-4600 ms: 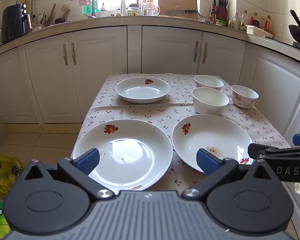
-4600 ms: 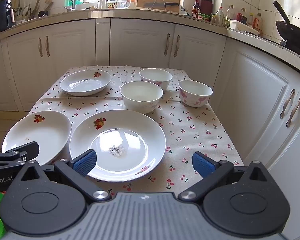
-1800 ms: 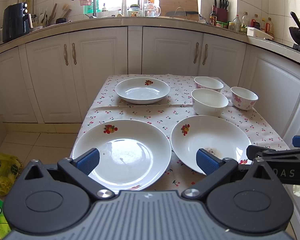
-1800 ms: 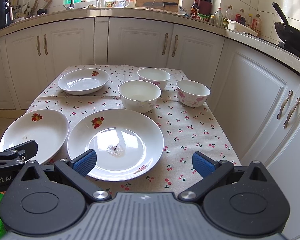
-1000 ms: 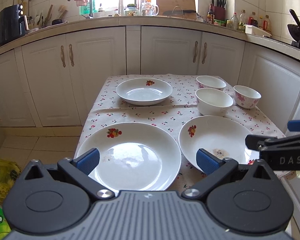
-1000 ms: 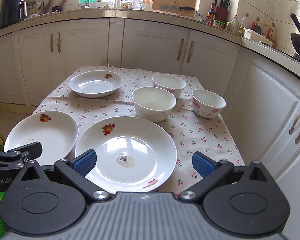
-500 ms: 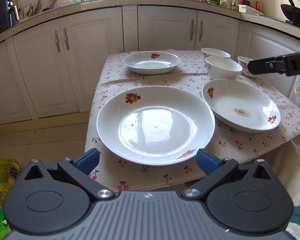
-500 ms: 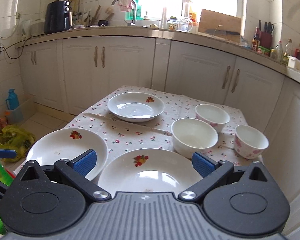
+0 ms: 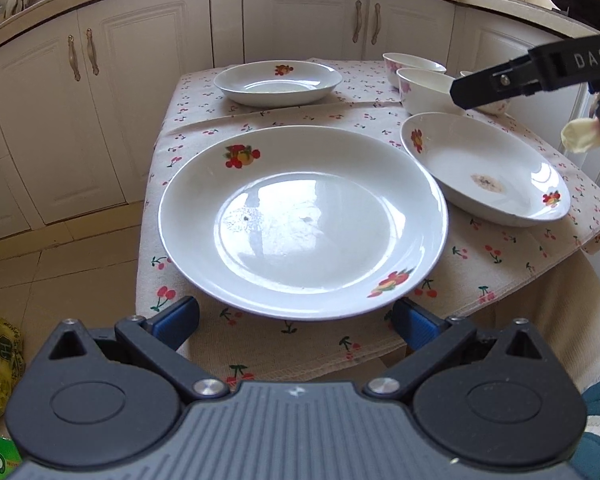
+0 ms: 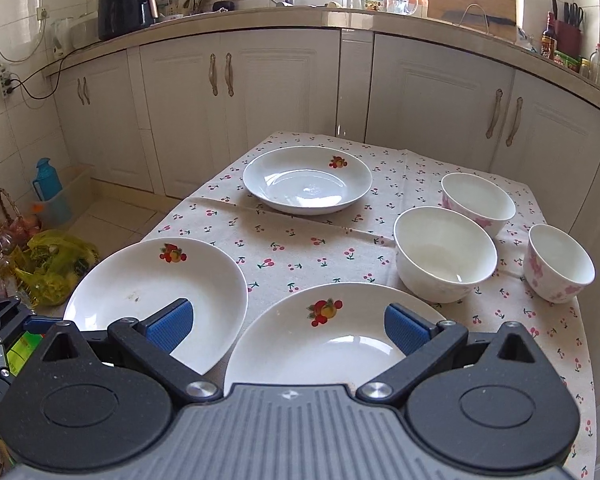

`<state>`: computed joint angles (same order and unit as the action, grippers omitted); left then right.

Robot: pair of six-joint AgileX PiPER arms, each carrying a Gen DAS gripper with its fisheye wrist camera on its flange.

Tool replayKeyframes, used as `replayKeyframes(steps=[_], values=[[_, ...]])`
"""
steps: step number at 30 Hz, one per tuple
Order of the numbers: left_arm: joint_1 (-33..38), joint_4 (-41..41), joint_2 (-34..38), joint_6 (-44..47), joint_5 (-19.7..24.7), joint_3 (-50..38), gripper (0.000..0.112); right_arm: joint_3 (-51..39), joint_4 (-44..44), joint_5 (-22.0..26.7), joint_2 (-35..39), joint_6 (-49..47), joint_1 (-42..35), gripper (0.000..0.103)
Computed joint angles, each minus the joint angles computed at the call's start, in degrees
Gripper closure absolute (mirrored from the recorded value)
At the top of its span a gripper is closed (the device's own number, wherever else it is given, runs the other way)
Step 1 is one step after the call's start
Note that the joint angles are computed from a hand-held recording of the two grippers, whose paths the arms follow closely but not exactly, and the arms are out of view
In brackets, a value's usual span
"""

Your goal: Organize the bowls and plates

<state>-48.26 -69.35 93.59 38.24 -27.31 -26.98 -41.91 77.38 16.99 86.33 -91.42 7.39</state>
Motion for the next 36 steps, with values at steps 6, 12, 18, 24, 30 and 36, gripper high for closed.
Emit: replayKeyframes(steps=[6,12,18,24,30,36], values=[[4.5,4.6,0.1,-0.4,4.5,-1.3,0.009,-3.8,-3.6,2.4,3.4,2.4,0.6,0.0],[5.6,9.5,-0.2,-3.2,5.4,-0.5,0.009,-9.7,-11.2,6.9,7.6,8.9,0.9,0.0],[5.2,18.9,-0.1,-12.5,2.0,2.1,0.009,-17.8,-20.1,14.2,12.9,16.5,1.6,0.0],[4.8,23.1,0.4,-16.6,-0.5,3.5,0.009,-26.6,-26.1,21.2,19.6,20.2,2.6,0.0],[5.6,21.0,-0.7,-13.0,1.5,3.1,0.009,-35.3,-34.1,26.8,26.3,26.1,4.1,0.0],[7.1,21.7,-2.2,-8.0,3.2,3.2,0.01,-41.7,-37.0,31.5,30.9,27.3,5.2,0.008]])
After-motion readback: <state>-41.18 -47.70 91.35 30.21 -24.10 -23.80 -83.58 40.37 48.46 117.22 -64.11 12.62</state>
